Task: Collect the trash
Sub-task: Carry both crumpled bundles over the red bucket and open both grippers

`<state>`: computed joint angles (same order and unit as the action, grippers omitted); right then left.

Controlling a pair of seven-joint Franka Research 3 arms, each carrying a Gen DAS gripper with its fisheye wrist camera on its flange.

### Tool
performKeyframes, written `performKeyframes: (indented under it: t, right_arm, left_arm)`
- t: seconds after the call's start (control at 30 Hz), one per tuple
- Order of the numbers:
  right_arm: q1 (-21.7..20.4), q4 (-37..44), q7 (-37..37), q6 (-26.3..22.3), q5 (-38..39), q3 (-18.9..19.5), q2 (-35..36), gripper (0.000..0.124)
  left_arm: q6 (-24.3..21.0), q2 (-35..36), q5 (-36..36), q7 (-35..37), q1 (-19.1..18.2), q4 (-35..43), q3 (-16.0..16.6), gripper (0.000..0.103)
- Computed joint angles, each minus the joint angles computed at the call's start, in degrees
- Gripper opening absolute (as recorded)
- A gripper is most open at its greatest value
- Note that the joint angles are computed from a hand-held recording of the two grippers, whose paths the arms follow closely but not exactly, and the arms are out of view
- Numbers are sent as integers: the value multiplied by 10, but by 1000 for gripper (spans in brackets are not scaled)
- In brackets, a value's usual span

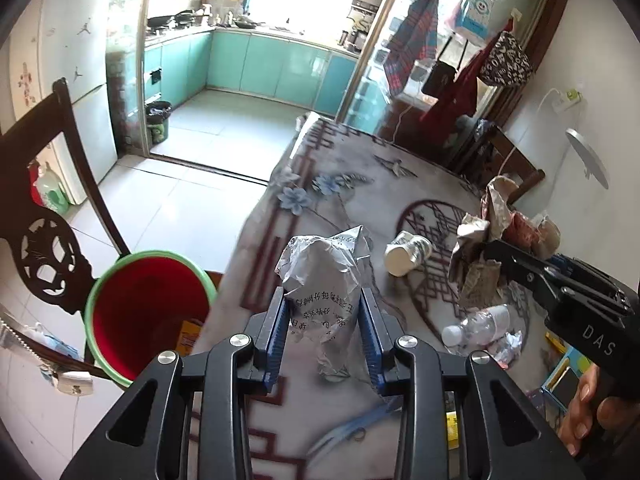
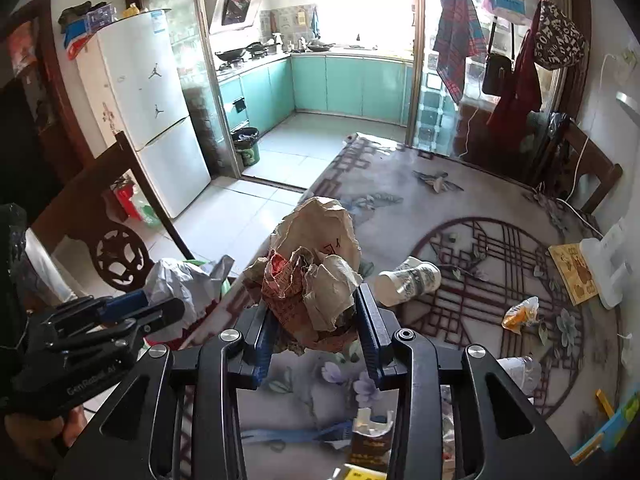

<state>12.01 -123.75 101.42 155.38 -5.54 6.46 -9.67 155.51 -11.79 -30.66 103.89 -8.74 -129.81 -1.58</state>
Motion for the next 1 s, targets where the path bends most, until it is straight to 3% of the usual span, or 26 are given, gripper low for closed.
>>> performKeyframes:
  t: [0.5,1.0]
  right_arm:
    - [27,54,70,-7,-83,17,43,36]
    - [85,129,79,-21,-107,6,111,36]
  left_arm:
    - [5,-17,30,6,30,-10,30,32]
    - [-2,-4,28,20,81,-7,53,32]
